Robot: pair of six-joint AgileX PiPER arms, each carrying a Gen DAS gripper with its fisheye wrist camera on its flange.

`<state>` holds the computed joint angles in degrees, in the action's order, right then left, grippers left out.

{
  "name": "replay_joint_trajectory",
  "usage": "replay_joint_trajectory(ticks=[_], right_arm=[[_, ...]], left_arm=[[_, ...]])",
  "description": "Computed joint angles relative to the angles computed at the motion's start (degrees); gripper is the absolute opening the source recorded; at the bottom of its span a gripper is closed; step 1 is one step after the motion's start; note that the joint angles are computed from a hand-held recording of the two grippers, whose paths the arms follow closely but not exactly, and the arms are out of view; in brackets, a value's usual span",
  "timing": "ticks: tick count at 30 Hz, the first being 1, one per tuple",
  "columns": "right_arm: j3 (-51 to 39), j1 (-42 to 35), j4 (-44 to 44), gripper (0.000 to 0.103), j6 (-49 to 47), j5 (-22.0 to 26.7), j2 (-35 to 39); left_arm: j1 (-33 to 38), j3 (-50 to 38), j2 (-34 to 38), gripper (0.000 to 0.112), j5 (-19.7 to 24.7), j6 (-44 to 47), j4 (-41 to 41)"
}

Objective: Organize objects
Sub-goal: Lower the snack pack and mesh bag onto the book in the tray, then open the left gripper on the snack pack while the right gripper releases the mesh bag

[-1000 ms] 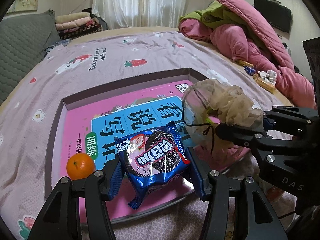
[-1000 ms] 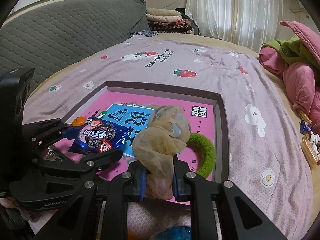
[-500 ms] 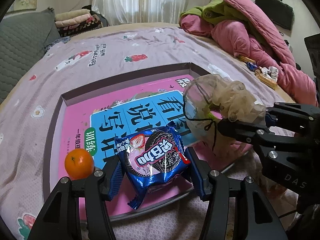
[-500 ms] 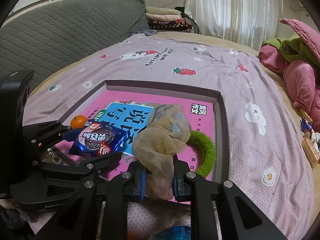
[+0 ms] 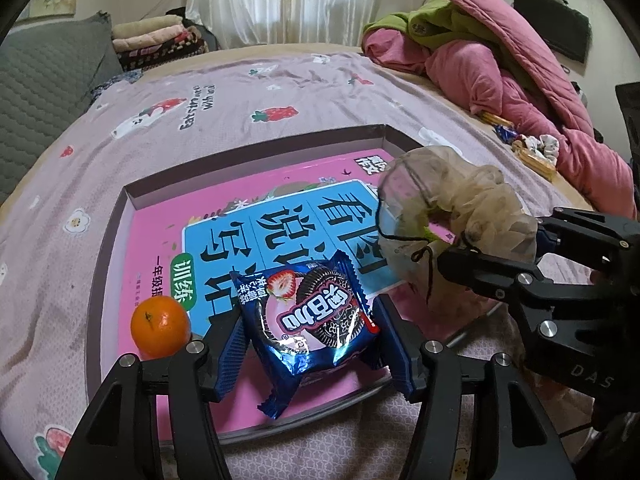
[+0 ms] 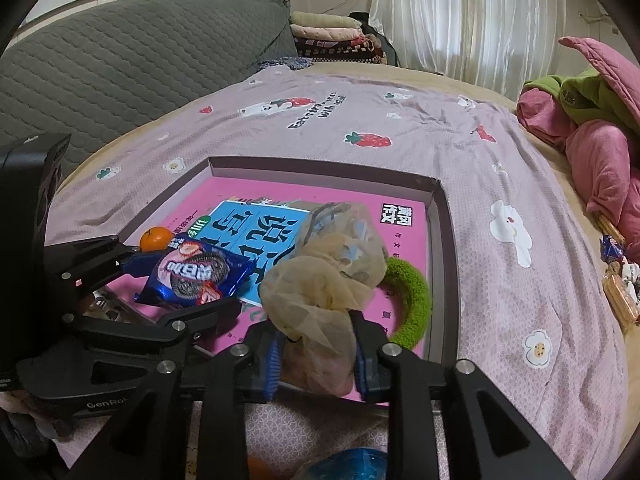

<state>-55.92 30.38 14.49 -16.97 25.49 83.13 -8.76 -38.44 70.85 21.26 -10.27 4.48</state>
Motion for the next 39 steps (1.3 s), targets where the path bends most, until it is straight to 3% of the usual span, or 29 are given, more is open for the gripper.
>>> replay_joint_trajectory(ticks=[7,16,20,25,39], right_arm=[[0.15,0.68,-3.67,0.046,3.14,-0.30,-0.24],[0.41,0.83,-7.26,0.054,6.04,-1.05,-1.20],[0.89,1.87,-14.41,0.056,12.38,-2.29,-2.11],[0.79,0.52,-9.03,0.062,7.84,-2.72,-2.39],[0.80,-0.90,-4.88,0.066,4.29,-3.11,-2.85]], left_arm=[[0.02,-0.18,-0.46,0.063,0.27,-0.93,0.96],[0.68,-0.03,-0.96,0.063,0.50,-1.26,1.35],[1.07,-0.05,-0.89,0.063,0.29,-2.43,2.21],[1.06,-0.23,-0.69,0.063,0.15,-4.00,3.80],[2.19,-0.58,-1.15,0.064,0.06,-0.63,-0.04]])
